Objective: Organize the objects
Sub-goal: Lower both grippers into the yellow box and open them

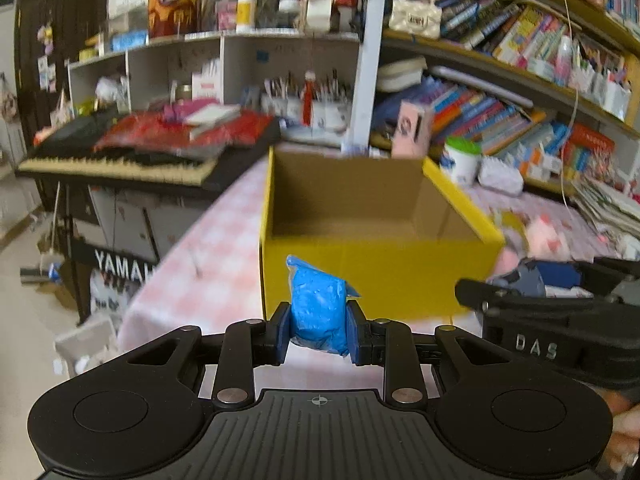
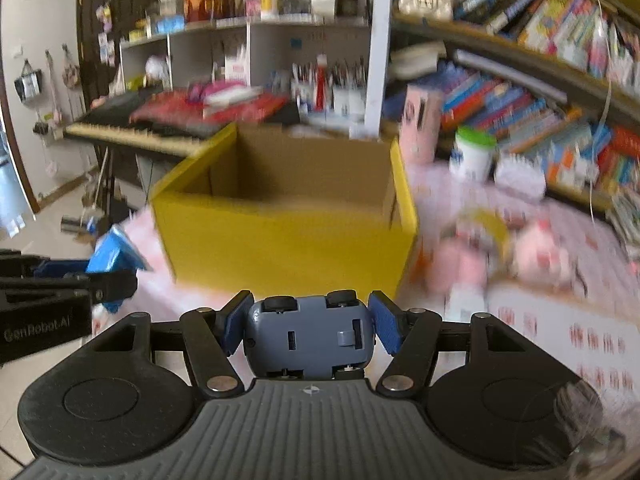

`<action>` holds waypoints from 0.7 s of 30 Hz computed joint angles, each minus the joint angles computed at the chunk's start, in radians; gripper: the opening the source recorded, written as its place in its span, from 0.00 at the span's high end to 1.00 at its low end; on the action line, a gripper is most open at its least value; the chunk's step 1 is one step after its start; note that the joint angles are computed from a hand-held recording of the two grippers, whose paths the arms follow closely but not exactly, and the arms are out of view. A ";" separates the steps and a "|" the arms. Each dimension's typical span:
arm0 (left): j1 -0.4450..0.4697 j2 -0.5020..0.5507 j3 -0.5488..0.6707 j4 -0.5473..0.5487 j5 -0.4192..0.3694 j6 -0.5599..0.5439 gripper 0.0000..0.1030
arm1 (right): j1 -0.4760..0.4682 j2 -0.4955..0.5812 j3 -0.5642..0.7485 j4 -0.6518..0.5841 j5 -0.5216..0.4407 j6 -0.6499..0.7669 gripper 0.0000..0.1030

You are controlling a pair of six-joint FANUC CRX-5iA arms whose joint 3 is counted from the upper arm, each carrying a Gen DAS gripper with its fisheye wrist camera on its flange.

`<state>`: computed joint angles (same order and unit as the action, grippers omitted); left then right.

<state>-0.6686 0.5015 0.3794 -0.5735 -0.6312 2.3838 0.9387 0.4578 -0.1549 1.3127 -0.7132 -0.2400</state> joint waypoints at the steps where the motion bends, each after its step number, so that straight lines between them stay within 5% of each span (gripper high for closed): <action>1: 0.002 0.015 0.027 -0.010 -0.004 -0.002 0.75 | -0.019 0.005 0.009 0.035 0.013 -0.011 0.41; 9: 0.024 0.160 0.255 0.005 -0.059 -0.058 0.75 | -0.169 0.069 0.124 0.237 0.115 -0.030 0.41; 21: 0.033 0.380 0.571 0.098 -0.237 -0.218 0.75 | -0.246 0.184 0.295 0.030 0.217 0.230 0.41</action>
<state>-0.6352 0.8819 0.9504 -0.4755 -0.8682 2.1656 0.6931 0.6418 0.1396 1.3423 -0.4959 -0.0096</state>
